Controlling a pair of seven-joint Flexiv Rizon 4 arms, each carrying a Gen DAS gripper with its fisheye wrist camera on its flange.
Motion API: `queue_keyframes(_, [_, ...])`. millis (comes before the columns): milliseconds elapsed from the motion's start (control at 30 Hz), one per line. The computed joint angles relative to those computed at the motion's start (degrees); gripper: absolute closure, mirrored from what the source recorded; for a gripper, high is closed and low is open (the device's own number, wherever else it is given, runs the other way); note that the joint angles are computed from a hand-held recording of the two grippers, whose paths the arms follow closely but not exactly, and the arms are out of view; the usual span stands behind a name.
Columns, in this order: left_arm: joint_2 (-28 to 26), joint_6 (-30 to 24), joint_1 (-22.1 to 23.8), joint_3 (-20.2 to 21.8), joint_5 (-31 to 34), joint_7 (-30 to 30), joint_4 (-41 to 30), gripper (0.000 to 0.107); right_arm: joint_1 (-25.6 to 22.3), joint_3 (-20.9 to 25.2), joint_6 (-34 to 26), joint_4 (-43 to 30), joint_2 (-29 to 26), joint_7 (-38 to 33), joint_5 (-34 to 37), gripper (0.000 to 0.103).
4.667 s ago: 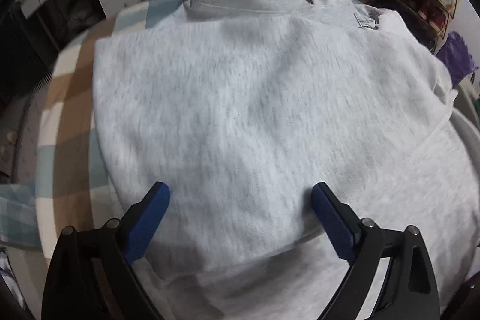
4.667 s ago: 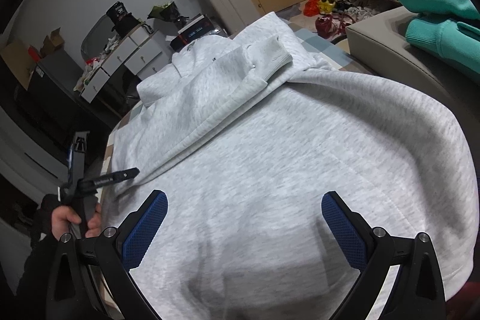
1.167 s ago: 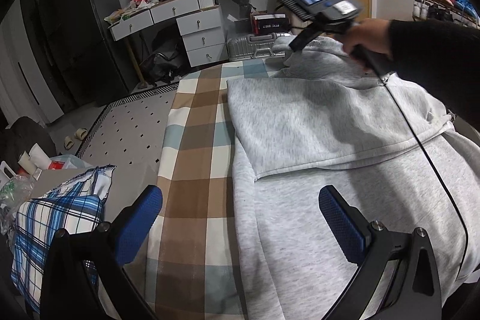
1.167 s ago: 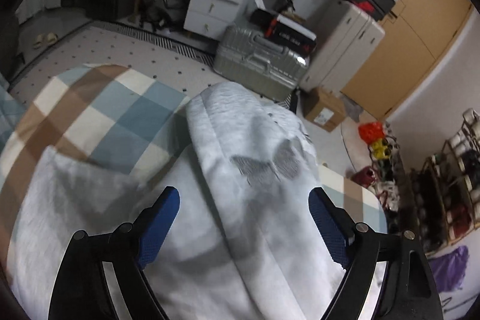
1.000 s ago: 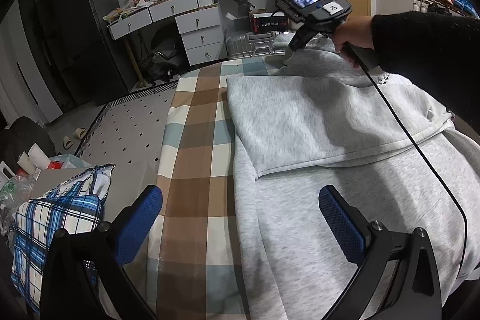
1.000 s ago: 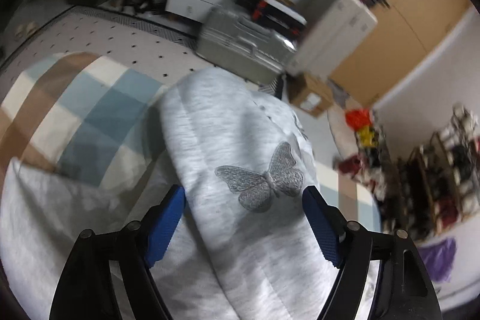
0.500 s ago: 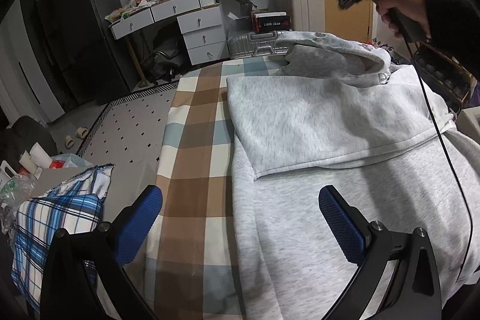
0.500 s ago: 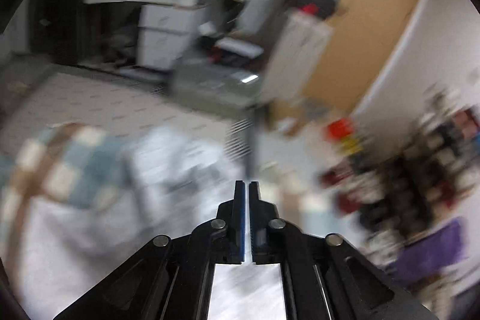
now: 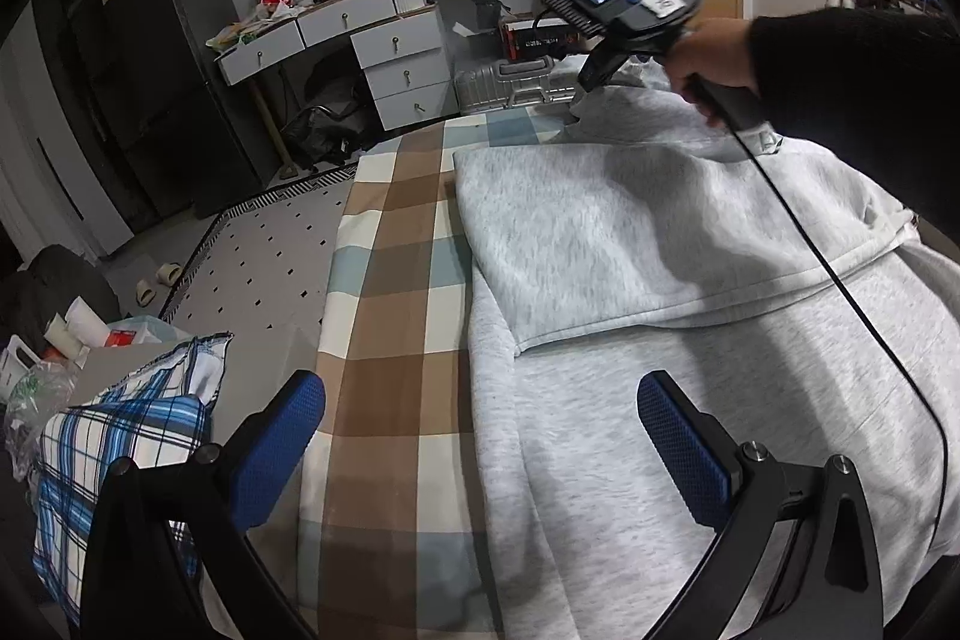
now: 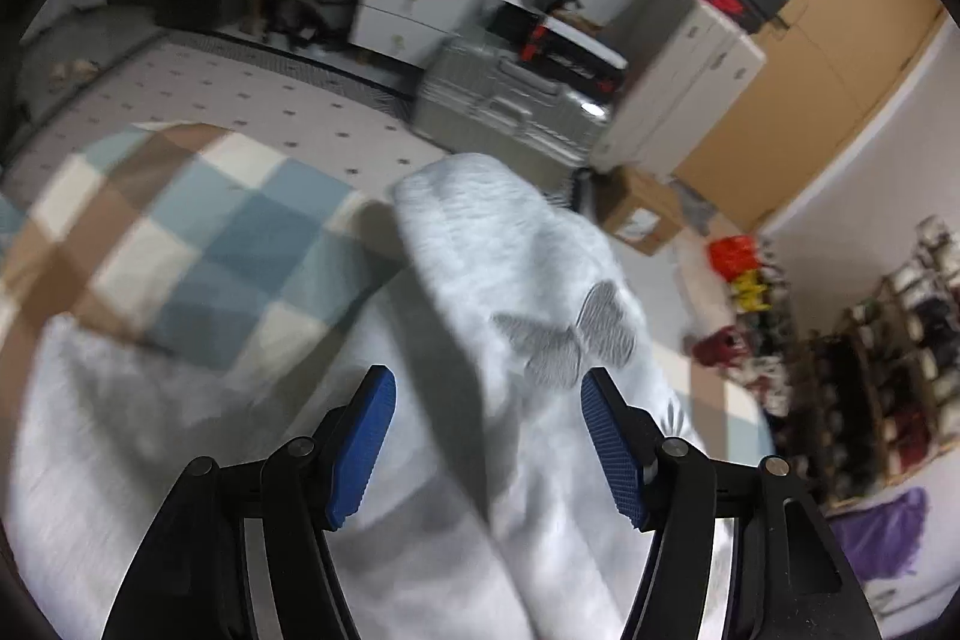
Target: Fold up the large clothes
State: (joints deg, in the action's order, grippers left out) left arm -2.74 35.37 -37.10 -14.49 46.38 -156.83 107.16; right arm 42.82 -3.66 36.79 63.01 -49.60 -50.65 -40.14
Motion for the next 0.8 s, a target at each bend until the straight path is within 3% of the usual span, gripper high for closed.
queue_keyframes(67, [-0.17,0.16,0.24,0.17,-0.68,0.93,0.17,0.005,-0.32,0.33,-4.16,-4.27,-2.27,-1.75,1.74,0.083])
queue_keyframes(100, [-0.17,0.34,0.41,0.34,-1.23,1.22,0.31,0.005,0.16,-0.43,-6.5,-5.02,-2.65,-2.49,1.18,0.096])
queue_keyframes(133, [-0.06,0.78,0.58,0.51,-1.67,1.22,0.55,0.005,0.51,-1.34,-6.68,-4.39,-2.38,-2.66,-0.1,0.099])
queue_keyframes(333, [0.67,0.27,0.6,-0.1,-0.73,-0.74,0.63,0.005,2.27,-6.75,2.43,11.43,8.31,6.77,-17.09,0.1])
queue_keyframes(433, [-0.12,-1.88,0.14,-0.6,0.34,-0.87,-0.49,0.005,2.41,-7.26,3.48,17.08,13.93,11.26,-25.64,0.1])
queue_keyframes(633, [-1.41,-6.18,-1.53,-0.75,3.27,-2.34,-2.67,0.005,0.34,-3.83,7.17,29.75,27.23,21.25,-40.62,0.1])
queue_keyframes(800, [-0.7,-1.42,-1.51,-0.06,4.78,-5.41,-1.97,0.005,-4.58,1.89,13.6,41.83,37.73,33.53,-47.19,0.1])
